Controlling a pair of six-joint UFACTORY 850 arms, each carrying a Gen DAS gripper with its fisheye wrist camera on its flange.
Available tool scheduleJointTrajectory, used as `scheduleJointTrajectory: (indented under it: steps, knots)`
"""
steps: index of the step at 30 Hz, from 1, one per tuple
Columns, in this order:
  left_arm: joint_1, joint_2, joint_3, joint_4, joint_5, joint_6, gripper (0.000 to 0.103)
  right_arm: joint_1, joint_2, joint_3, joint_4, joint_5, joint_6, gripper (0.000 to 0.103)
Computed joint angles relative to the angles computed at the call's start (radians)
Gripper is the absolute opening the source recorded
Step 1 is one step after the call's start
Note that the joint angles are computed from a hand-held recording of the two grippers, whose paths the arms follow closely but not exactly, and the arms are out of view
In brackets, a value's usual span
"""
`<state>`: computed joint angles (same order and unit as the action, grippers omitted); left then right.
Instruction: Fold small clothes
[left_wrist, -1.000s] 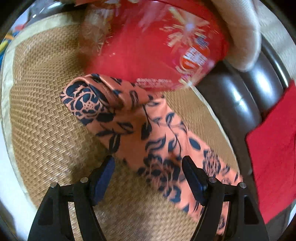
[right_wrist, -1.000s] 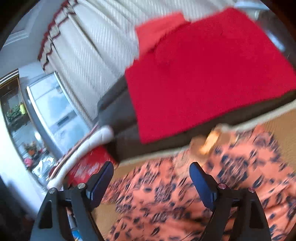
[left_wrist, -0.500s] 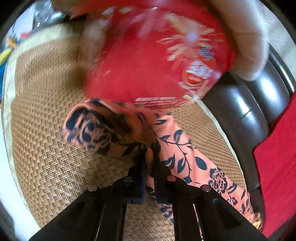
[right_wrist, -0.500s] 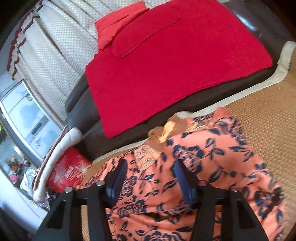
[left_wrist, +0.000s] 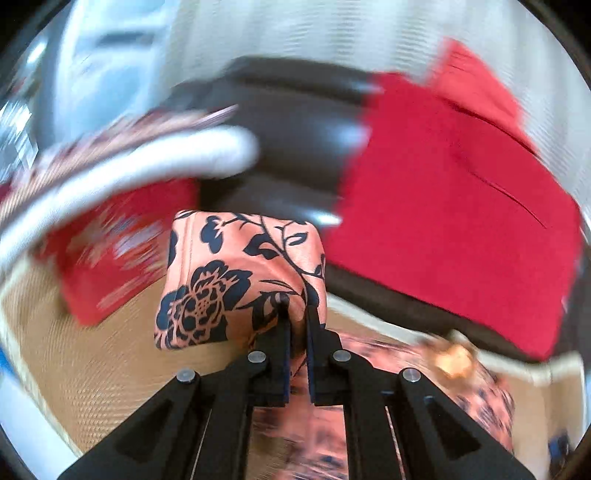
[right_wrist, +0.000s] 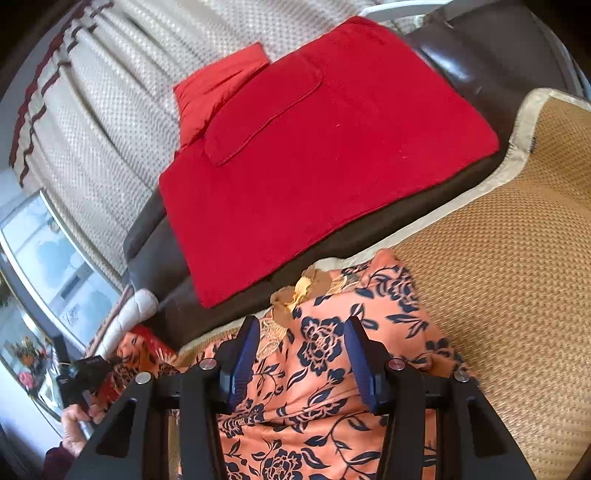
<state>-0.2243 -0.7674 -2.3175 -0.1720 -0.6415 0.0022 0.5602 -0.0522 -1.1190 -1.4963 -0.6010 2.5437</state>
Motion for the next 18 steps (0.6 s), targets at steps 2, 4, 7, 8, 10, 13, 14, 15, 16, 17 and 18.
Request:
scheduleJointTrajectory:
  steps: [2,4,7,8,10,13,14,15,16,17,18]
  knots:
    - [-0.052,0.060,0.065,-0.078,0.016,0.131,0.007,-0.006,0.022,0.023,-0.016,-0.009,0.046,0.051]
    - [-0.103,0.110,0.125,-0.153,0.012,0.253,0.007,-0.015,0.047,0.050,-0.025,-0.020,0.086,0.051]
    - [-0.160,0.139,0.158,-0.262,-0.059,0.407,0.010,-0.031,0.076,0.082,-0.028,-0.026,0.126,0.051]
    - [-0.164,0.121,0.132,-0.317,-0.115,0.461,0.014,-0.039,0.084,0.094,-0.025,-0.019,0.139,0.051]
    - [-0.164,0.107,0.109,-0.366,-0.185,0.505,0.043,-0.050,0.092,0.104,-0.020,-0.002,0.150,0.051]
    - [-0.125,0.160,0.215,-0.443,-0.056,0.561,0.081,-0.076,0.096,0.113,0.012,0.057,0.158,0.060]
    - [-0.110,0.195,0.270,-0.476,-0.020,0.581,0.081,-0.083,0.096,0.115,0.012,0.080,0.170,0.068]
    - [-0.089,0.196,0.284,-0.496,0.008,0.576,0.081,-0.090,0.091,0.111,0.027,0.101,0.170,0.071]
    - [-0.068,0.181,0.282,-0.502,0.021,0.555,0.081,-0.094,0.086,0.107,0.035,0.115,0.164,0.071]
    - [-0.055,0.169,0.277,-0.488,0.024,0.510,0.081,-0.100,0.075,0.096,0.044,0.135,0.148,0.071]
    - [-0.044,0.148,0.261,-0.465,0.019,0.455,0.081,-0.105,0.063,0.084,0.054,0.152,0.127,0.071]
